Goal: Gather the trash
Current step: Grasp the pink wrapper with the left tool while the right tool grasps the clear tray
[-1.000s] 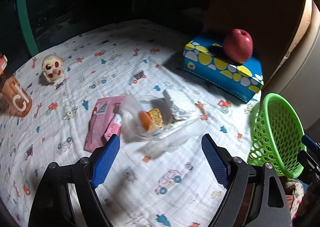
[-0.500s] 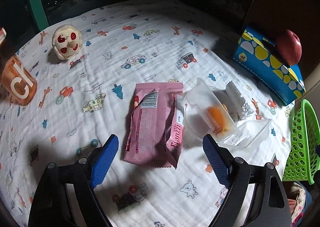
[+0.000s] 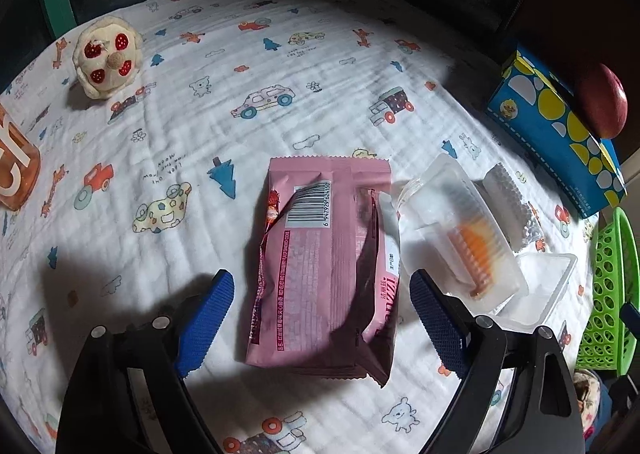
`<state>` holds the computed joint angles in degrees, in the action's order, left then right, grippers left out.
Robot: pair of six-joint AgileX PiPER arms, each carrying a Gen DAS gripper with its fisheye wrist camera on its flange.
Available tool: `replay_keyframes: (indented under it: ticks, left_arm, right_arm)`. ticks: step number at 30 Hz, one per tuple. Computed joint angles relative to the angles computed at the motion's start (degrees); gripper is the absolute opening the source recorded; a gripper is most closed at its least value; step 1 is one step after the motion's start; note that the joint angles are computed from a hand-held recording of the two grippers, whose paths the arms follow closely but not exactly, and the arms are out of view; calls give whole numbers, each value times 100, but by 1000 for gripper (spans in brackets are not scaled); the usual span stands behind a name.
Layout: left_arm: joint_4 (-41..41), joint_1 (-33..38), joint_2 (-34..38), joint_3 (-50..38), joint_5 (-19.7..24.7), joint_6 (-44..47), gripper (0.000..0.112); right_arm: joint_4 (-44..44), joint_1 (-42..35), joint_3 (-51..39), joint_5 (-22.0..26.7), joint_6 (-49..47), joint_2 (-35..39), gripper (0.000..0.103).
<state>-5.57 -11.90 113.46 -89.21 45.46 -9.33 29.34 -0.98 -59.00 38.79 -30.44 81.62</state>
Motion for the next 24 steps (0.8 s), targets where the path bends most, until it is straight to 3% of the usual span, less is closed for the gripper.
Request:
replay_keyframes:
  ticks: [6, 12, 24]
  left_arm:
    - [-480, 161, -40, 127, -136, 423, 67]
    - [-133, 54, -157, 321, -308, 362, 52]
    - [-20, 155, -443, 595, -341, 381, 42]
  right_arm:
    - [-17, 267, -163, -101, 25, 333, 95]
    - [-1, 473, -442, -138, 114, 762, 95]
    - [-526, 893, -1021, -365, 628, 1544, 97]
